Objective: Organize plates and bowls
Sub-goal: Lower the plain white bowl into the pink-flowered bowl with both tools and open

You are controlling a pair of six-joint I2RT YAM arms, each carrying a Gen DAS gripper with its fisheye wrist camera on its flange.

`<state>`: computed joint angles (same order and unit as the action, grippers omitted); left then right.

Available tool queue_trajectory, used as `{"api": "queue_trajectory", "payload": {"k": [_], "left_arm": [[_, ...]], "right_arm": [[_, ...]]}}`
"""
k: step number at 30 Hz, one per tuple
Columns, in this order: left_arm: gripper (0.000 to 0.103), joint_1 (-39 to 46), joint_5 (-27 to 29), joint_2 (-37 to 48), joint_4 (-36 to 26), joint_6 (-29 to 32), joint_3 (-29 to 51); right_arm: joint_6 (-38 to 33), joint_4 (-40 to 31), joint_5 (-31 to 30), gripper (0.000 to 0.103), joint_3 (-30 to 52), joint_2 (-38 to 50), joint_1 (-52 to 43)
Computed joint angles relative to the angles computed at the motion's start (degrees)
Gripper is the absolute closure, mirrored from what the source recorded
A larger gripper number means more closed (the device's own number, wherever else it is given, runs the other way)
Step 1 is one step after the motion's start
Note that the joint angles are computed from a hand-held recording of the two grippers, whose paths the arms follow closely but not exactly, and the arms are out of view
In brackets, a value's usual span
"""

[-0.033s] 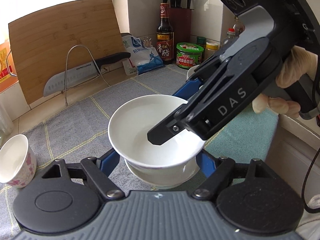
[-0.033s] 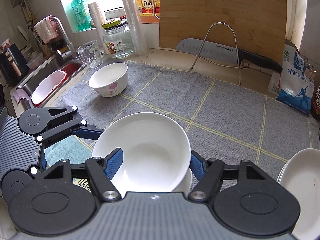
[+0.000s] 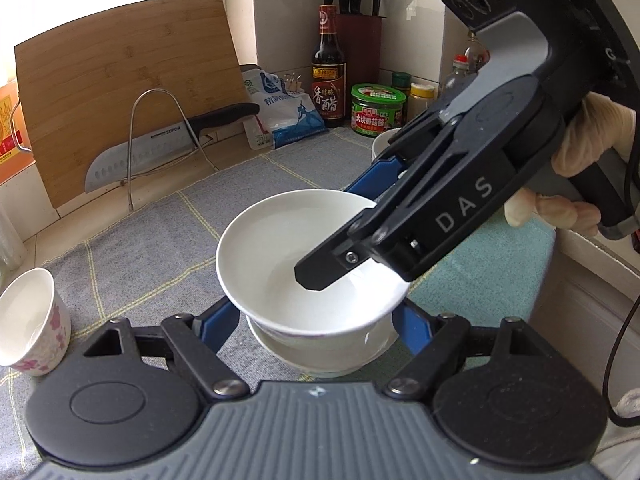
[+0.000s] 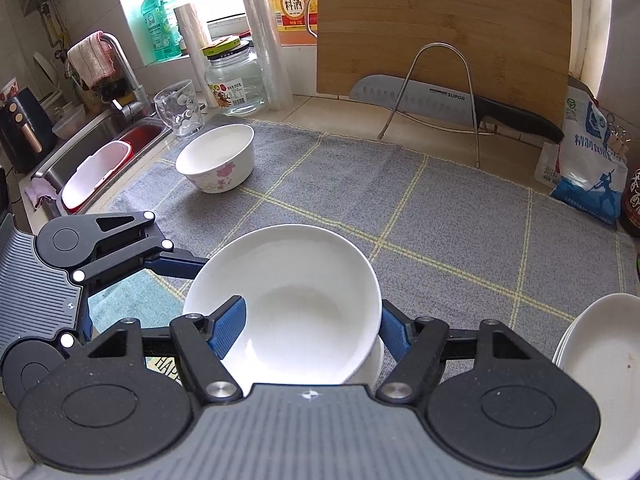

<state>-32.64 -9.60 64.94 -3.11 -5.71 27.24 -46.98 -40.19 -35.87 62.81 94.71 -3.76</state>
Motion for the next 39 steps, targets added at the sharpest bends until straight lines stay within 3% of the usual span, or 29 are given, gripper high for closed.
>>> {"api": "queue_trajectory", "payload": {"k": [32,39], "left_arm": [[0.016,0.29,1.54,4.81,0.08,0.41,1.70],[0.014,0.61,1.80,4.89,0.68,1.11,1.22]], "right_arm": [[-0.91,1.34,1.20,0.025,-1.22,2.21,-0.73],[-1.26,1.61,0.22,0.006,-1.77,1.43,-0.58]]}}
